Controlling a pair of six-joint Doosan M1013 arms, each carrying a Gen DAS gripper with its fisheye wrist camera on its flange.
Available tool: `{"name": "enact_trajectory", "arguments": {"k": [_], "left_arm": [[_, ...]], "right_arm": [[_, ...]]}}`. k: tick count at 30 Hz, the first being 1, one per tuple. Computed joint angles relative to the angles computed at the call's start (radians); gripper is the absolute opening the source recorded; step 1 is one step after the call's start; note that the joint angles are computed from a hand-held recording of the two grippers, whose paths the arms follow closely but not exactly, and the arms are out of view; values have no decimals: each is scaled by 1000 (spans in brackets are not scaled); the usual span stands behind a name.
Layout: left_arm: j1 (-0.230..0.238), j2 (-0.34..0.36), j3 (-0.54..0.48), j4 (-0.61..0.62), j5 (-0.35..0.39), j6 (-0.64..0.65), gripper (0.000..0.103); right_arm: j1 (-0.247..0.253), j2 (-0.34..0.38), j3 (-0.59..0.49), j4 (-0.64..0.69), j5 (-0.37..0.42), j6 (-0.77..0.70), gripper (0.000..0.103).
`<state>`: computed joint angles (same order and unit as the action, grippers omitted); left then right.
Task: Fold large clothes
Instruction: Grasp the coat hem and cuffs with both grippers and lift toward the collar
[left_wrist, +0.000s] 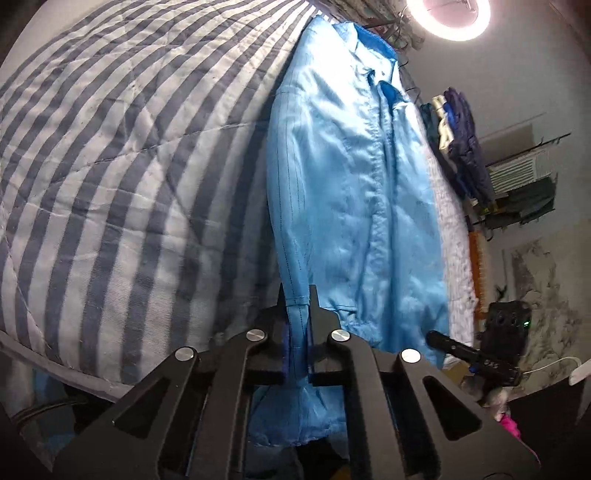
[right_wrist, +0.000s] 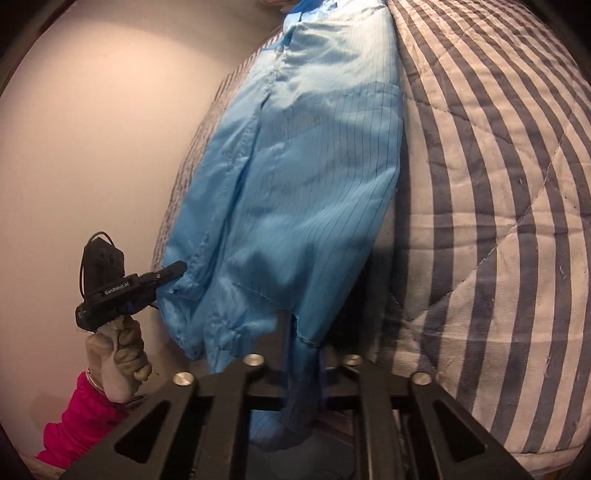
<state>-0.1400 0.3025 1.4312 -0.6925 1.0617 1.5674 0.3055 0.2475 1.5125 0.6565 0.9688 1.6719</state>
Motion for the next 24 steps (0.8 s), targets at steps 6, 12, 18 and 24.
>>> {"name": "enact_trajectory", "arguments": {"k": [6,12,18,24], "left_arm": [[-7,8,-41,-60,17,15,2],[-20,31,-121,-66,22,19,2],[-29,73,-213,-45,23,-6,2],[-35,125,-313,-2,22,-30,2]], "right_arm": [[-14,-16,12,98,-51,-9,2],[-32,-17,-14,154,-94,-41,1],[-54,4,-74,119,-94,-47,1],[-63,46,-161,34,-80,-20,1]]}}
